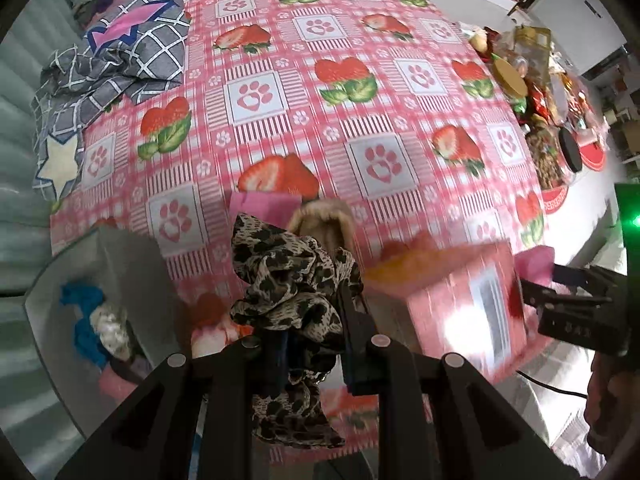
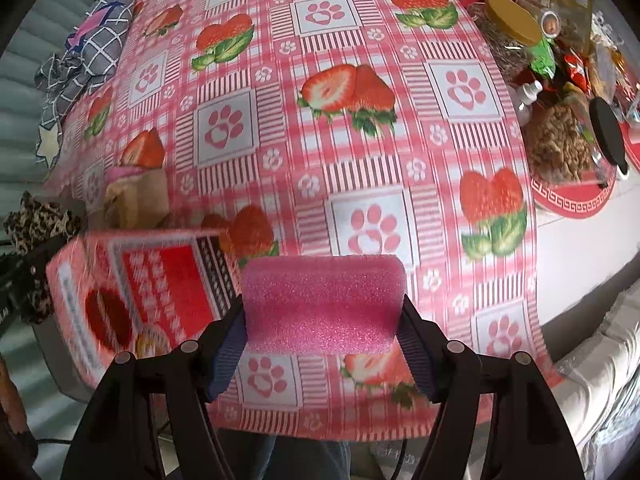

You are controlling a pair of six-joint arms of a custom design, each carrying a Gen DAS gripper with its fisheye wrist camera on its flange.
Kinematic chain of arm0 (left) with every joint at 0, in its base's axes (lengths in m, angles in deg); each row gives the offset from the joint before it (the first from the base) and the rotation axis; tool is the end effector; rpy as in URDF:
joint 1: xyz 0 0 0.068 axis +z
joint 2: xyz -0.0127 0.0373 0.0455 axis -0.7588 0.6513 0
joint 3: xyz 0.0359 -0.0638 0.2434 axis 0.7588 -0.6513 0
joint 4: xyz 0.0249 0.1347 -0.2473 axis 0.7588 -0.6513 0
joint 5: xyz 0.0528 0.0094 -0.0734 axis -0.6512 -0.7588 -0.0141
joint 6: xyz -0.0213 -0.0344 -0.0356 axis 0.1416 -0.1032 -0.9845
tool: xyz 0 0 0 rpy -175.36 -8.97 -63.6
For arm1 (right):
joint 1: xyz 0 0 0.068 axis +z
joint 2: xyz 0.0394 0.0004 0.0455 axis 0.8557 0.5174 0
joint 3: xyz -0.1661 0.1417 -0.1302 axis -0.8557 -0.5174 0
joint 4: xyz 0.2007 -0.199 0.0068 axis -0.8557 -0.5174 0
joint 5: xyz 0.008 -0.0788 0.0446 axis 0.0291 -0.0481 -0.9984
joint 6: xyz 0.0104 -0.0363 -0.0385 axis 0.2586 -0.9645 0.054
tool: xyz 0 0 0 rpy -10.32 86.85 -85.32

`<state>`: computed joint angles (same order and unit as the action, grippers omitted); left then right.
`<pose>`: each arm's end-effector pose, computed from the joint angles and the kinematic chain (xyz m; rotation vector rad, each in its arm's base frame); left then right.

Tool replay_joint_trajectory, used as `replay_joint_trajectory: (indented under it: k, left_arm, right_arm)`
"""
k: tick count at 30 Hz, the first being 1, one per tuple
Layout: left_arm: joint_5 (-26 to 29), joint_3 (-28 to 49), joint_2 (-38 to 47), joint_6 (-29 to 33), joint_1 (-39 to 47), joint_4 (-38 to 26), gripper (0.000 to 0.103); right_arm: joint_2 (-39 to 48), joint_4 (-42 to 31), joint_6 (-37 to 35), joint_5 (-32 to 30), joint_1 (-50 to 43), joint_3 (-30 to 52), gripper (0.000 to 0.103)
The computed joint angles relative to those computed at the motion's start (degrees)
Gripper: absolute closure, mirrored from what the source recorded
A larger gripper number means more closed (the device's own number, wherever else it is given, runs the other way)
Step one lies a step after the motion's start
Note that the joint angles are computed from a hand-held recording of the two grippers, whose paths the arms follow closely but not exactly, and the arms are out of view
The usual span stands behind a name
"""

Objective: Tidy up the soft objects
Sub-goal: 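Lift the scrunchie and pink sponge and carry them toward the white box, then carry the scrunchie and pink sponge over the white box with both tools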

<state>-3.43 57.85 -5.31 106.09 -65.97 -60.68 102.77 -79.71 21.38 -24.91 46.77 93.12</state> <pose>0.2413 -0.0763 0.2384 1.4224 2.7084 -0.1571 0.2140 -0.0402 0.1962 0.8398 2.9585 0.2429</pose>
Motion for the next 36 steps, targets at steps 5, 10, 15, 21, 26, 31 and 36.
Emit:
replay_joint_trajectory:
  k: [5, 10, 15, 21, 26, 31, 36]
  left_arm:
    - [1.0, -3.6, -5.6, 5.4, 5.2, -3.9, 0.081]
    - [1.3, -5.3, -9.8, 12.5, 11.3, -7.3, 0.081]
    - [2.8, -4.7, -12.4, 20.0, 17.8, -10.7, 0.081]
    - [4.4, -3.3, -13.4, 26.9, 24.6, -13.4, 0.081]
    - [5.3, -2.0, -13.0, 31.7, 29.5, -15.0, 0.081]
    - [6.3, 0.2, -11.3, 36.2, 34.9, -16.2, 0.081]
    - [7.5, 3.2, -8.2, 38.4, 39.3, -16.8, 0.081]
  right_arm:
    - [-6.0, -2.2, 3.6, 0.2, 2.6, -2.9, 0.032]
    - [-12.2, -5.1, 7.5, 0.5, 5.8, -5.1, 0.032]
    - [-18.1, -8.2, 12.7, 1.6, 11.6, -6.7, 0.032]
    - [-22.5, -10.4, 21.4, 3.0, 21.5, -6.9, 0.032]
    - [-23.5, -10.9, 28.2, 5.2, 30.2, -5.5, 0.032]
    - [-22.5, -10.2, 33.5, 6.6, 36.8, -4.4, 0.032]
    - [-19.2, -9.4, 36.8, 8.5, 43.0, -1.6, 0.032]
